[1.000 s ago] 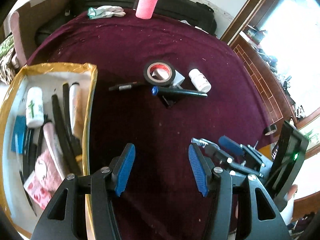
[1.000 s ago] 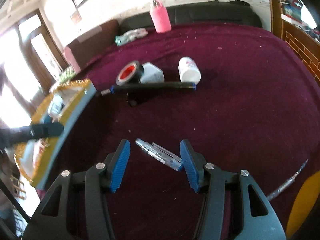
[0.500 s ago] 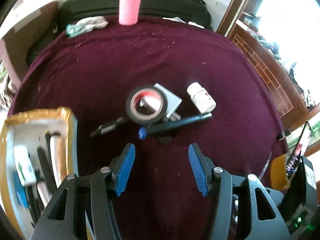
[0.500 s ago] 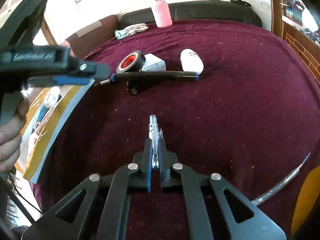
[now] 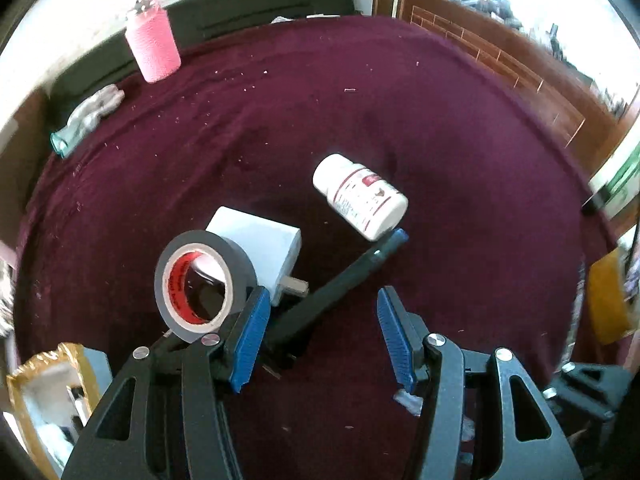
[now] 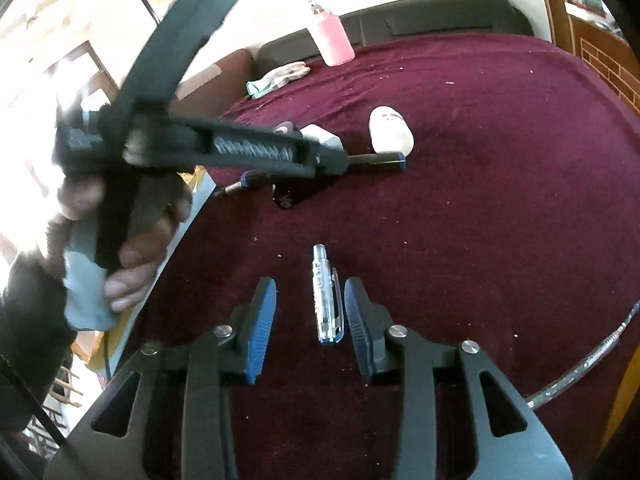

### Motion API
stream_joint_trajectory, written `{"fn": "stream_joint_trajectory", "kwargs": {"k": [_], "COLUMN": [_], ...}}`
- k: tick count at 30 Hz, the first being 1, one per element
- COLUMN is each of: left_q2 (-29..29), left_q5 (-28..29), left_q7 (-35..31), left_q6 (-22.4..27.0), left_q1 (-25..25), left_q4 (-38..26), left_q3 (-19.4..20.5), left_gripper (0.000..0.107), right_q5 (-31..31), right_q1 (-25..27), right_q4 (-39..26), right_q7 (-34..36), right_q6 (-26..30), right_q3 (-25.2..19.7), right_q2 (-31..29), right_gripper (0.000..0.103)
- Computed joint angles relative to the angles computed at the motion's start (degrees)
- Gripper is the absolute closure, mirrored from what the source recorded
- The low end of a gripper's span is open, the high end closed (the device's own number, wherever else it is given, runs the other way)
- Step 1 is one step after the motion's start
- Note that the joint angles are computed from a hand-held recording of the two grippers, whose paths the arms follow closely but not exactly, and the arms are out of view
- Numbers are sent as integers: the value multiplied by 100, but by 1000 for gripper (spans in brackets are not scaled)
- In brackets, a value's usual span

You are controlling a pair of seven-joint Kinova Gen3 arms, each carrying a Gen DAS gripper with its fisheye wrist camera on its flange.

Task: Organize objects
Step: 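Grasp the clear pen with the right tool while the left tool grasps the blue-capped black marker, then lift the clear pen and black marker and carry them toward the tray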

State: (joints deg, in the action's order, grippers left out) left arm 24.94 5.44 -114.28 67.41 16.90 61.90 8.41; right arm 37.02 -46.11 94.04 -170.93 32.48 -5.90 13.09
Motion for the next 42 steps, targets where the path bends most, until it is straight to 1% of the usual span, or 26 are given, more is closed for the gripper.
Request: {"fn": "stream_joint_trajectory", "kwargs": {"k": [2,3,4,6,7,9,11,13,15,16,18,21,23,24,26,27,29,30,34,38,42], "left_q2": [-97,-121,-134,-64,-38,-24,-53,-100,-210,-299,-413,-595,-879,-974,-1243,-1266,-1434,-1418,-1515,-1480,-1486], "left_q5": [-56,-81,-84,-54,-150,-453,-403,-290,-410,-468,-384,-25,154,187,382,443,748,840,1226,1307,1421], "left_q7": [-95,-149,-286,-446,-430,-232,-193,-267,-256,-203,-217,-192,-153,-110,-1,12,54,74,133,109,-23], "left_q6": [-117,-127,-45,258,343,331,259,264,79,32,80,307,387,408,542,606,727,713,615,532,443], "left_q1": [20,54,14,-24,40,312,263,193,276,304,207,-105,-322,-372,-582,-651,-882,-946,-1162,-1189,-1278], "left_q4": [157,188,192,55,22,28,90,154,368,490,635,847,1189,1297,1598,1622,1830,1849,2048,2044,2105], "left_q3": [5,-12,50,119,92,-105,-59,-2,-32,-57,-36,-31,-87,-103,-174,-185,-247,-267,-299,-261,-275], "left_gripper": [60,63,65,66,73,87,88,93,96,96,96,96,96,96,96,96,96,96,96,95,94], "right_q5": [6,-33,-68,-214,-285,-385,-389,-443,-559,-638,-836,-853,-839,-826,-851,-845,-862,-866,-807,-776,-687], "right_q1": [-21,-3,22,102,123,119,67,80,144,189,287,213,177,154,150,136,127,120,34,-10,-104], "right_q4": [-11,-41,-65,-168,-193,-261,-296,-272,-262,-251,-311,-360,-440,-478,-515,-534,-546,-587,-763,-821,-991], "right_q7": [-66,-35,4,190,287,434,454,462,534,591,792,887,937,954,988,975,991,1009,1068,1088,1110], "right_q6": [49,74,85,103,106,205,266,250,191,155,165,261,356,408,458,495,520,568,811,929,1193], "right_q3": [7,-8,-13,-40,-54,-50,-17,-2,-13,-22,-60,-1,21,32,45,62,60,62,84,99,107], "right_q2": [3,20,33,97,111,142,155,140,142,144,195,220,265,285,311,325,333,356,455,488,579], "right_gripper": [68,68,68,68,68,68,68,68,68,68,68,68,68,73,78,82,87,89,89,89,89]}}
